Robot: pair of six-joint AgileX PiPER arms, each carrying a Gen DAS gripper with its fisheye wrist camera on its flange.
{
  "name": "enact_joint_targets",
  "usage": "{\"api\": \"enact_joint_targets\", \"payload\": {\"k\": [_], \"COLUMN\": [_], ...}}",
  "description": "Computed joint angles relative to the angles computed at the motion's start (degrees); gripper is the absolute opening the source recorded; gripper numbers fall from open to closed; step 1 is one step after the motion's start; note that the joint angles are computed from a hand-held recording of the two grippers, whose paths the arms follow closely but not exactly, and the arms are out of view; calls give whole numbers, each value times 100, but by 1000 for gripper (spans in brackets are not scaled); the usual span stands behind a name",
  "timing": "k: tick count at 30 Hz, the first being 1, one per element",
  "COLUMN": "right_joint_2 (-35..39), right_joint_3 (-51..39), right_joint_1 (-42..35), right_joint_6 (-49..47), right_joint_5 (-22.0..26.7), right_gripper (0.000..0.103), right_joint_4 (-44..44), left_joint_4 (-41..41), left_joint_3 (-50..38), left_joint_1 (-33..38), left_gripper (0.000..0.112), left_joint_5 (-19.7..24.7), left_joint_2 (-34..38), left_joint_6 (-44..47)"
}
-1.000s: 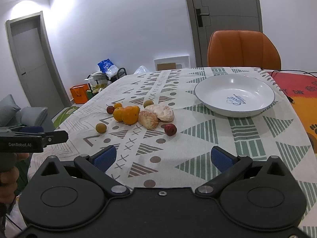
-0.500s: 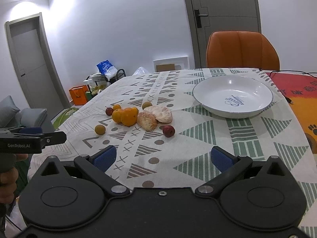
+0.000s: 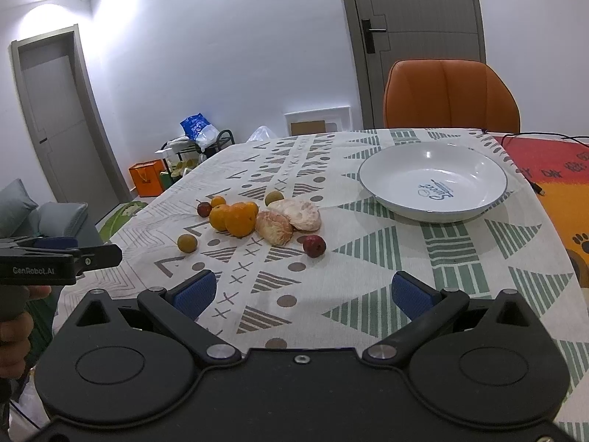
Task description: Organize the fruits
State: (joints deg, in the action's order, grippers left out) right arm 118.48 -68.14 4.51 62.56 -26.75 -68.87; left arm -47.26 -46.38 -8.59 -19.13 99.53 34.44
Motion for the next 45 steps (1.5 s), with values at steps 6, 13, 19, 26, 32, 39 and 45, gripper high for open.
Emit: {"api": "enact_joint_targets", "payload": {"k": [6, 13, 19, 26, 32, 39, 45], "right_joint_2": [-14, -1, 73, 287, 551, 920, 1207], "right_joint_3": [24, 0, -111, -427, -837, -1183, -1537], "right_joint_1": [3, -7, 18, 32, 7, -95, -140], "right_joint_6": [-69, -18, 62, 487, 1099, 1113, 1270], "right_joint_5": [-16, -44, -29, -5, 29, -68, -124], "right_gripper": [103, 103, 103, 103, 103, 103, 103], "right_joint_4": [70, 17, -60, -507, -1034, -853, -932], "left_joint_4": [-22, -45, 168, 363, 723, 1597, 1631], "left_joint_3": [0, 7, -31, -336, -567, -760, -1032], "left_joint_1": [28, 45, 166, 359, 458, 434, 459], "left_gripper": [103, 103, 103, 103, 103, 103, 101], "left_joint_5": [30, 65, 156, 345, 426, 272, 159], "left_joint_2": [-34, -61, -13, 336, 610, 979, 1263], "left_joint_6": [31, 65, -139, -358, -703, -1535, -1743]}}
